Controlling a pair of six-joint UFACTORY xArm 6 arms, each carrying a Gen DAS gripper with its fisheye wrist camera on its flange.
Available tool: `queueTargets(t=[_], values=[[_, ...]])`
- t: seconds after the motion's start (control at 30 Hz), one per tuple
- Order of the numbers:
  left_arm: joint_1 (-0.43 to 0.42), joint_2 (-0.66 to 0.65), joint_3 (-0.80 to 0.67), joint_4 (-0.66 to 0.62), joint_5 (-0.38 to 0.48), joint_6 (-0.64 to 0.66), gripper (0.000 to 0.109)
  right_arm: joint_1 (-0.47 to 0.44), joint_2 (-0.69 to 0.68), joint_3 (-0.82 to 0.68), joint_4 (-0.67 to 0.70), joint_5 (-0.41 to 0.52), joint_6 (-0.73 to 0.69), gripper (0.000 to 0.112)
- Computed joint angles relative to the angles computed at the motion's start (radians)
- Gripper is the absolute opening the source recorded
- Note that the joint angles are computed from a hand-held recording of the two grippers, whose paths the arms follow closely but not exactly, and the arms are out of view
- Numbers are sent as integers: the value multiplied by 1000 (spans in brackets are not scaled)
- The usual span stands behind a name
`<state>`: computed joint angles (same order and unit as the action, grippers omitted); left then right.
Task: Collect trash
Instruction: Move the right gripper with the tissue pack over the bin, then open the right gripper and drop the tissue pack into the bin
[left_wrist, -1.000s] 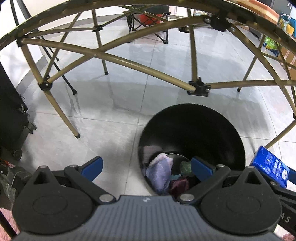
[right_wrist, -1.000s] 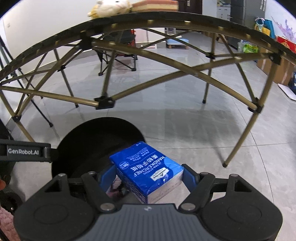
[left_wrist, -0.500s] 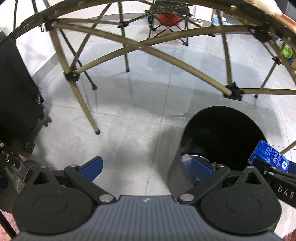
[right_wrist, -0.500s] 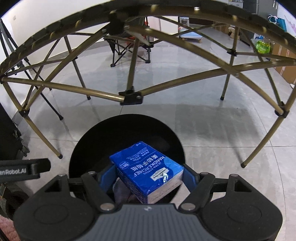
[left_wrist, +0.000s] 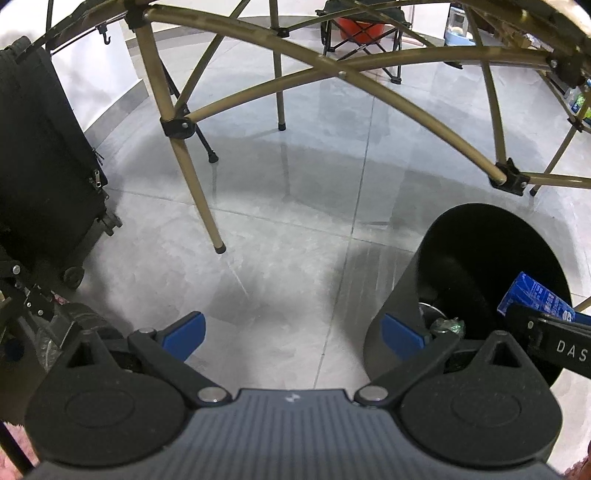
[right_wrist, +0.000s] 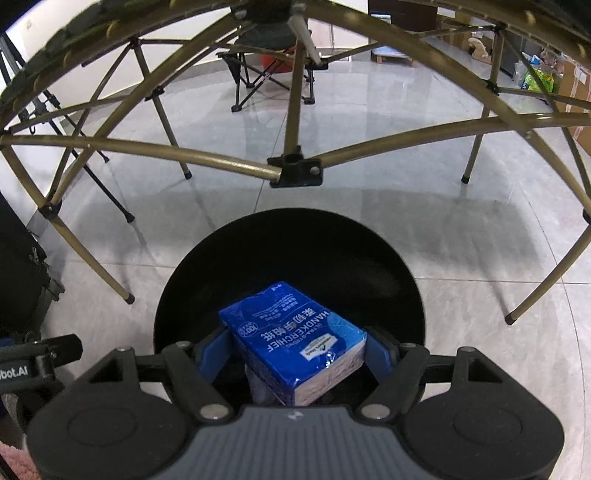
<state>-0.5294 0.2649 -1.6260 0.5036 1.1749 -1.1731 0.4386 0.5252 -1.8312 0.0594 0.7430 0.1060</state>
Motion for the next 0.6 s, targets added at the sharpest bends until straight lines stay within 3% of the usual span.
queueTargets(t=[0.6], values=[[16,-29,63,-23,-9,12,103,14,82,-99,-20,82,23,75]])
